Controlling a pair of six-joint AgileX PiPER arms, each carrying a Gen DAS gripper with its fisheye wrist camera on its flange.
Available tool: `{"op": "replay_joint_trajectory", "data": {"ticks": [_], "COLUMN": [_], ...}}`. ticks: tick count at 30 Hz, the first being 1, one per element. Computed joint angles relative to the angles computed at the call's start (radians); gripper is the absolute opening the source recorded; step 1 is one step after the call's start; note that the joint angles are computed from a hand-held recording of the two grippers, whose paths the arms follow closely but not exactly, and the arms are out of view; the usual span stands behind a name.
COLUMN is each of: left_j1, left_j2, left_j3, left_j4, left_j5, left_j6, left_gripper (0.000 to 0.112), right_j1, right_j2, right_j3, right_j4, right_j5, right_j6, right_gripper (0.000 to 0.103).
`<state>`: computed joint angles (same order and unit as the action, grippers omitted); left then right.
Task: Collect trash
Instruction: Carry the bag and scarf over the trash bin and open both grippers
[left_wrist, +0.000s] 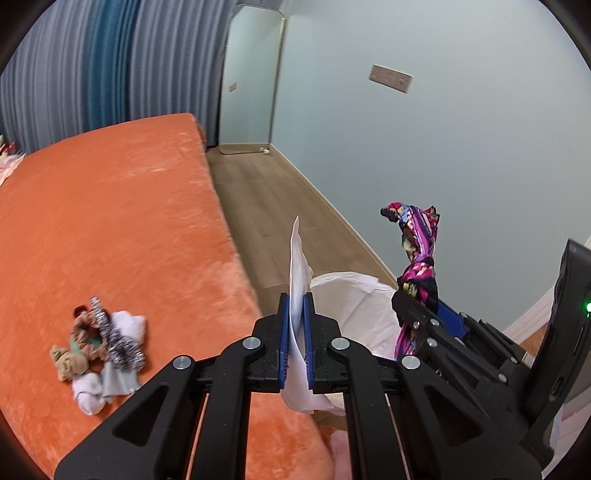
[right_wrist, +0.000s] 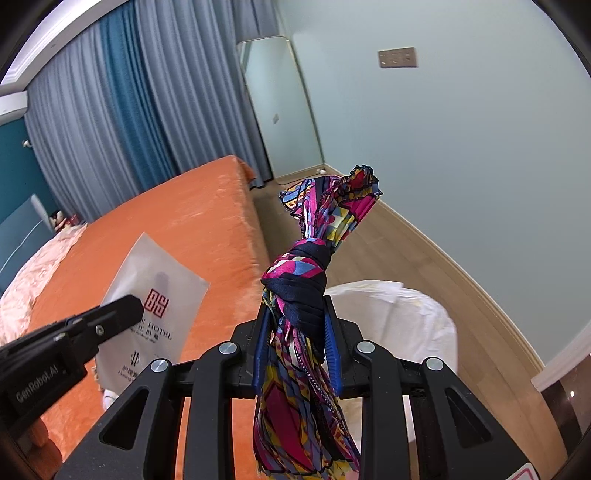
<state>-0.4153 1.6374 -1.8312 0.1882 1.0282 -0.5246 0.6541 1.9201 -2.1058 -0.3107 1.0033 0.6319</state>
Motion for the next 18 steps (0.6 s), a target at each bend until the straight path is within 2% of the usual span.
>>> {"op": "replay_joint_trajectory", "data": {"ticks": [9,11,12,13,14,16,18], "left_j1": [-0.034,-0.03,-0.024,-0.023,-0.025,-0.032,-0.033], "left_j2": [0.152,0.172,0.182,0.195,0.204,0.209,0.212], "left_j3": [-0.169,-0.188,-0.191,-0.209,-0.22,-0.227,-0.234], "left_j4": [-0.057,-0.069,-0.081,-0.073,-0.055,-0.01,-0.004], "left_j5": [0.021,0.018,-0.001,0.007,0.014,0.013,0.018], "left_j6": [0.037,0.039,0.035,0.025,0.008,-0.022,-0.012], "left_gripper": [0.007,0.008,0.011,0.025,0.044,0.051,0.051], "right_j1": [-0.044,-0.055,-0.052,-0.056,-0.06,-0.069,-0.073], "right_j2": [-0.037,-0.026,-0.025,-0.018,-0.013,-0.014,-0.022], "right_j3": [0.09,0.091,0.097,0.093,0.093,0.104,0.121], "right_j4": [0.001,-0.004,-0.016,-0.018,-0.025,-0.025,-0.024], "right_j5": [-0.039,-0.045,-0.043,-0.037,-0.031,-0.035,-0.042], "right_j6": [0.009,0.017,0.033,0.036,0.044,0.053,0.06], "right_gripper": [0.026,0.031,0.032,0.036,0.038,0.042,0.047]}}
